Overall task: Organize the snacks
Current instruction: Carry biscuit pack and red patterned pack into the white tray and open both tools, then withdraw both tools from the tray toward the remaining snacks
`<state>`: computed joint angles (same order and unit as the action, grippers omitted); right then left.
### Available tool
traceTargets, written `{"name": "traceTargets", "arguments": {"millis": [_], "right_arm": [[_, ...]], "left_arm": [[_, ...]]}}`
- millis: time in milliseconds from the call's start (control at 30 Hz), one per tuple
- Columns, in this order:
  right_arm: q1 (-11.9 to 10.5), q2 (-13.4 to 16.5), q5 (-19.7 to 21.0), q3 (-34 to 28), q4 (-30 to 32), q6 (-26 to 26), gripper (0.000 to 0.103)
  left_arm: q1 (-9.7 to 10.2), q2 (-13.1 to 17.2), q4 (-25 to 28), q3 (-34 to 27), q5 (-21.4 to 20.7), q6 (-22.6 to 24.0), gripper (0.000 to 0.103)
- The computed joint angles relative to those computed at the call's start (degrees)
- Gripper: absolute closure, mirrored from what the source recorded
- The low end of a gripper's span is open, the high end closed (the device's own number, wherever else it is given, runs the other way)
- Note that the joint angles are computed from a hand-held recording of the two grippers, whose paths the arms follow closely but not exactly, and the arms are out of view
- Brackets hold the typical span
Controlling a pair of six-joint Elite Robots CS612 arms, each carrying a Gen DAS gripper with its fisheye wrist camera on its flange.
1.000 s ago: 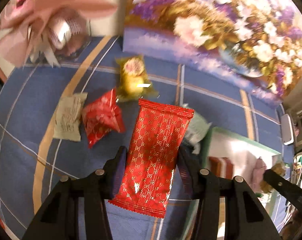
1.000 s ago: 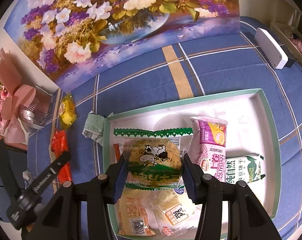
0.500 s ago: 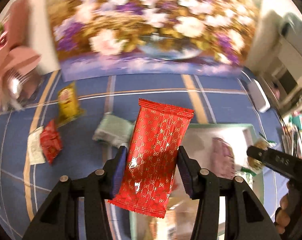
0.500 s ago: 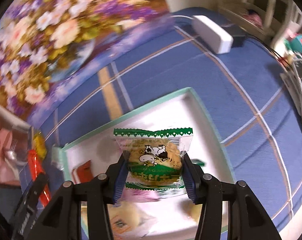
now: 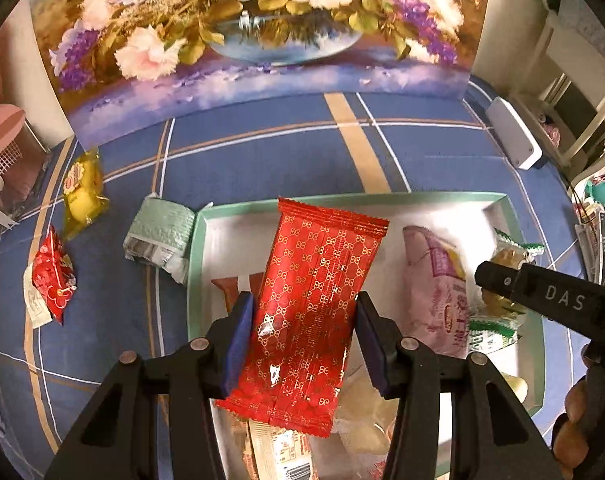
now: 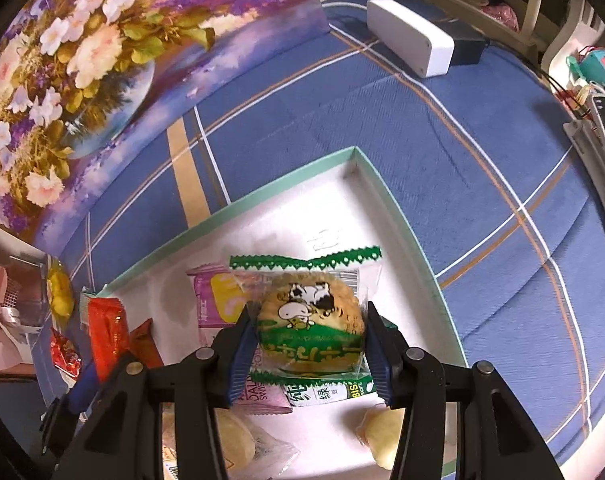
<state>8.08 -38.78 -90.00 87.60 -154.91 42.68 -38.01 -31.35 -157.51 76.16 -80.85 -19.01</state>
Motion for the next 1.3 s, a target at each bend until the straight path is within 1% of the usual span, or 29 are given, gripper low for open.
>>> {"name": "traceTargets", "arguments": {"millis": [100,333,400,467,600,667,900,967,1067,1133,1233,1267,1300], "right_arm": [[0.2,0.0,-0.7,-0.1,0.5,-0.3,0.050],[0.0,0.5,0.0,-0.7,2.0,-0.1,0.050],[0.1,0.6,-0.1,-0.8,2.1,-0.2,0.049],[0.1,0.6,-0.2,-0.8,2.3,-0.2,0.047],[0.3,0.6,-0.4,-0.9,2.2,-0.2,0.043],[0.4,0.6,-0.8,-1.0,2.3,-0.3,0.042],[0.6,0.2,-1.2,-1.0,1.6,-0.4,0.033],[0.7,0.1,-1.4,-1.0,1.4,-0.5,0.031],[0.9,-0.1,-2.6,-1.0,1.4,-0.8,0.025],[1.0,-0.2,-3.4,-1.1,1.0,-1.0,0.017],[1.2,-0.3,-3.9,-0.8,-0.4,-1.3,0.009],[1.3,-0.3,-3.9,-0.8,-0.8,-1.5,0.008],[1.3,-0.4,-4.1,-0.8,-1.3,-1.7,0.007]], "left_arm": [[0.02,0.3,0.6,-0.2,-0.2,-0.2,0.051],[0.11,0.3,1.4,-0.4,0.0,-0.7,0.051],[0.14,0.2,1.3,-0.3,0.1,-0.9,0.049],[0.18,0.1,1.3,-0.3,0.2,-1.1,0.041],[0.36,-0.2,1.3,-0.2,0.1,-1.5,0.037],[0.49,-0.4,1.2,-0.2,0.1,-1.8,0.033],[0.91,-1.1,0.8,0.3,1.5,-3.4,0.024],[1.06,-1.3,0.6,0.4,2.0,-4.3,0.020],[1.29,-1.4,0.0,0.7,2.5,-5.7,0.016],[1.50,-1.4,-0.2,0.9,2.9,-7.0,0.015],[1.93,-1.4,-0.5,1.0,3.3,-9.2,0.013],[2.12,-1.5,-0.6,1.0,3.5,-10.0,0.009],[2.28,-1.5,-0.9,1.1,3.8,-10.8,0.006]]}}
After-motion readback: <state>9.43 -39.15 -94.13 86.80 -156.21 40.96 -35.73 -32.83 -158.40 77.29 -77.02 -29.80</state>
